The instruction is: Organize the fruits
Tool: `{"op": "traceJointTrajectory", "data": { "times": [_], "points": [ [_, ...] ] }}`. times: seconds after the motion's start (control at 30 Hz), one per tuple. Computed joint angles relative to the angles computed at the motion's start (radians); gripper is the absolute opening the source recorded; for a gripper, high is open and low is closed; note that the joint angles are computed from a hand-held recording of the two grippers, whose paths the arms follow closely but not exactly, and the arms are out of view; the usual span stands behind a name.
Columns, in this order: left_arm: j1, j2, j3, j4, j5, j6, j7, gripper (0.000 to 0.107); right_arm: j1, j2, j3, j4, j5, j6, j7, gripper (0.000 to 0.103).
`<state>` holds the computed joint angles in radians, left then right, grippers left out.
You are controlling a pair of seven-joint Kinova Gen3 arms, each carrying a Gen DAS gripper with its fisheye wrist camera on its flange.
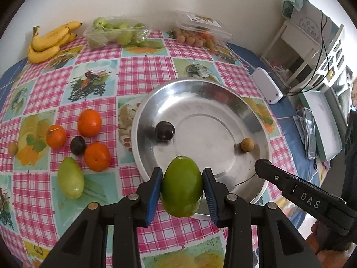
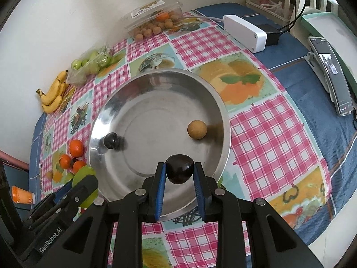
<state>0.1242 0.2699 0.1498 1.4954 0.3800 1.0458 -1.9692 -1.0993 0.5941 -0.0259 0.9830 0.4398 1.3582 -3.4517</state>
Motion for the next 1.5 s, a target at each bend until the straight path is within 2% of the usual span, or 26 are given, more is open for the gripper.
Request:
{"op": "traceJointTrajectory", "data": {
  "times": [0.57, 1.0, 1.33, 1.5],
  "points": [
    [0.029, 0.048, 0.012, 0.005, -0.025, -0.045, 0.014, 0.039, 0.048, 0.024, -0.011, 0.030, -0.060, -0.067, 0.048, 0.026],
    [0.040, 0.077, 0.019, 0.002, -0.041, -0.054, 0.029, 0.039, 0.054, 0.037, -0.004, 0.017, -0.081, -0.060, 0.080, 0.027],
    [0.017, 0.053, 0.023, -0.011, -0.006, -0.038, -0.017, 0.041, 0.056, 0.055, 0.003, -0.023, -0.086, -0.024, 0.099, 0.027],
    [0.001, 0.044, 0.017, -0.016, 0.013, -0.026, -0.029, 0.049, 0.041, 0.060, 0.016, -0.049, -0.063, 0.000, 0.098, 0.037]
  ]
}}
